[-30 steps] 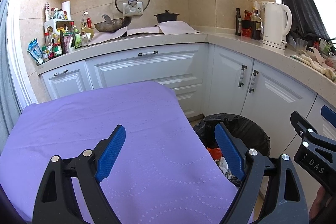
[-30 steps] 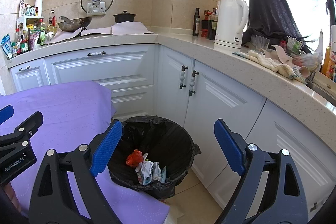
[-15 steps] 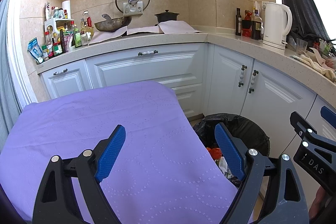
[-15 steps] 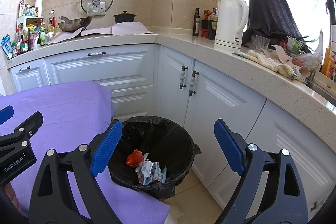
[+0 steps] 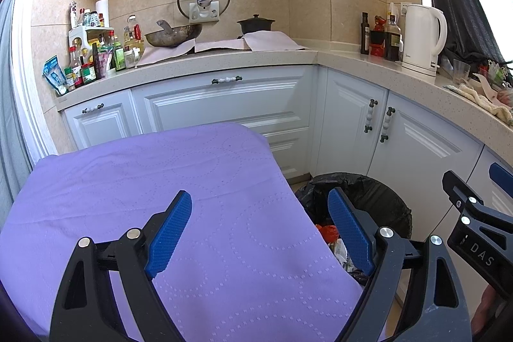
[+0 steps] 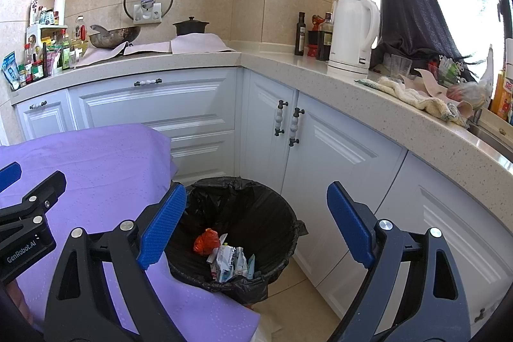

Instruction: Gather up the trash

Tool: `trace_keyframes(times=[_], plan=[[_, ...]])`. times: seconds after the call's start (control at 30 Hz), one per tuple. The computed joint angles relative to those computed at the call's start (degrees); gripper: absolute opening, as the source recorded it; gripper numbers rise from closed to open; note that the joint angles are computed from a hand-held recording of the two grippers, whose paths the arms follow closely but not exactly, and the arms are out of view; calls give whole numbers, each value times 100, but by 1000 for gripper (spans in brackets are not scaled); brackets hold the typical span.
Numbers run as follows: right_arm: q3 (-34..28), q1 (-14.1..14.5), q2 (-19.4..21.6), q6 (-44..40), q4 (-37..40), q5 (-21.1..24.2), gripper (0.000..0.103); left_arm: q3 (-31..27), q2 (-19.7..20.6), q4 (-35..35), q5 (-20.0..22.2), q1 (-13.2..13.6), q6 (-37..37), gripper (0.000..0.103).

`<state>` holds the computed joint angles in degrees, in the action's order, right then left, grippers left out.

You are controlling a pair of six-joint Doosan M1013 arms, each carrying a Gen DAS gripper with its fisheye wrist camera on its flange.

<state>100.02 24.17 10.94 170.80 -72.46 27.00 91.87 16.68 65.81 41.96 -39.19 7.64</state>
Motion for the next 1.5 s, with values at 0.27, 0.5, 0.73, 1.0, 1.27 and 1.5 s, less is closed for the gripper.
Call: trace_keyframes(times=[0.27,0.5,0.73,1.0,1.27,1.5], plan=[[-9,5,-1,-42,40,7,87,15,-7,3,-13,6,-21,84],[-7,6,1,-29,32,10,87,33,-13,3,-12,8,-36,84],[-6,-3,0,-47,46,-5,87,27,-8,8,6,3,-27,84],[-16,7,1,-84,87,14,87,33,5,29,21,-7,-62,84],[-15,7,-1,-84,85,10,87,26,9,54,-9,-8,-95,84],[-38,18,14,-149,160,24,87,13,6,65,8,-18,-86,84]])
